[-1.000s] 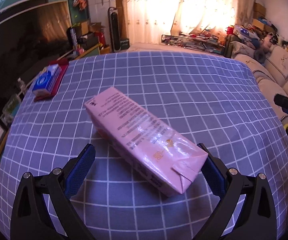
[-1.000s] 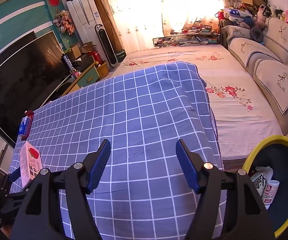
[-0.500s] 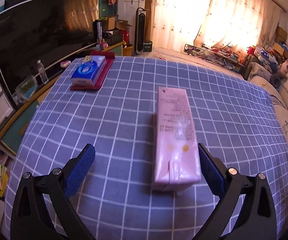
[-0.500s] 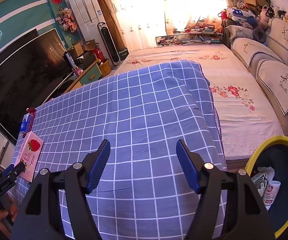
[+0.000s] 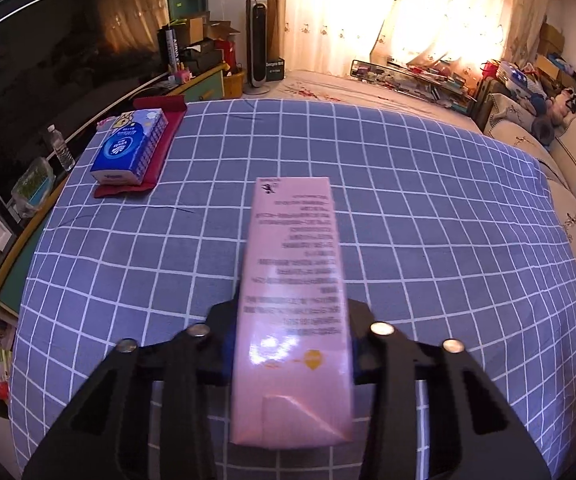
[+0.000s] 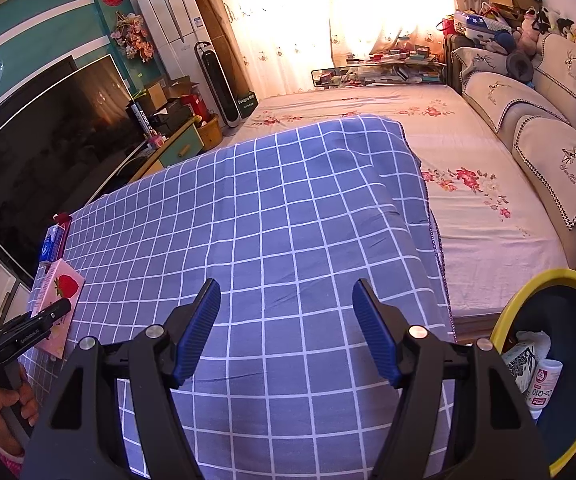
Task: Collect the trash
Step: 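Carry the pink carton over the yellow bin and open the left gripper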
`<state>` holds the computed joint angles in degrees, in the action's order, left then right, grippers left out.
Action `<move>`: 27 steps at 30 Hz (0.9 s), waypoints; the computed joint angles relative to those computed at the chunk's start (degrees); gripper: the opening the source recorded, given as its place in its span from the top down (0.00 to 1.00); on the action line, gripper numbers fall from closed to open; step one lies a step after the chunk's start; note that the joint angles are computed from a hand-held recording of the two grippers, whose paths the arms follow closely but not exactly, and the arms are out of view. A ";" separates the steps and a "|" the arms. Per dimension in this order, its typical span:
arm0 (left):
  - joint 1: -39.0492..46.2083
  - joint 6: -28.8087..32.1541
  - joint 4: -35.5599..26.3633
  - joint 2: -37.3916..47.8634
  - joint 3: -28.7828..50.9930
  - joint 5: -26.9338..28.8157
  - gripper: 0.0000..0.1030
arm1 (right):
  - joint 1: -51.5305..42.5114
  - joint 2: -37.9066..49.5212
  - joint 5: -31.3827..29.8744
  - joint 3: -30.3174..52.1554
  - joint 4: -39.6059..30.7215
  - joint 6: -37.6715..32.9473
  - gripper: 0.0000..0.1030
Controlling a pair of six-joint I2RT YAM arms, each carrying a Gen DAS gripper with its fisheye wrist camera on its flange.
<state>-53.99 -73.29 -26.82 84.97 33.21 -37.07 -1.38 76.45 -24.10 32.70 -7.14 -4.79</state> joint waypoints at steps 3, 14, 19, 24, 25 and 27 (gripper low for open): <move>-2.34 -0.35 -1.30 0.59 1.38 -1.34 0.64 | -0.38 -0.57 -0.51 -0.15 -0.21 -0.05 0.37; -16.94 -4.46 -16.02 8.97 20.32 -8.55 0.64 | -15.04 -12.28 -11.32 0.41 -12.31 -8.57 0.37; -19.26 4.40 -13.53 17.02 32.94 -8.14 0.64 | -34.64 -15.44 -19.61 2.03 -24.62 -25.31 0.37; -19.85 18.29 -8.43 30.40 52.00 -3.61 0.63 | -57.21 -10.86 -24.64 5.81 -32.40 -43.08 0.37; -19.92 20.87 -8.31 33.71 56.96 -2.45 0.63 | -61.08 -9.12 -25.12 6.87 -32.94 -45.52 0.37; -19.89 25.90 -8.97 41.33 68.81 1.24 0.63 | -67.77 -5.04 -26.11 9.54 -33.91 -49.22 0.37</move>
<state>-73.88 -47.39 -35.79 126.31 102.02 -35.83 -69.14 71.41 -50.21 42.25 -41.05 -54.01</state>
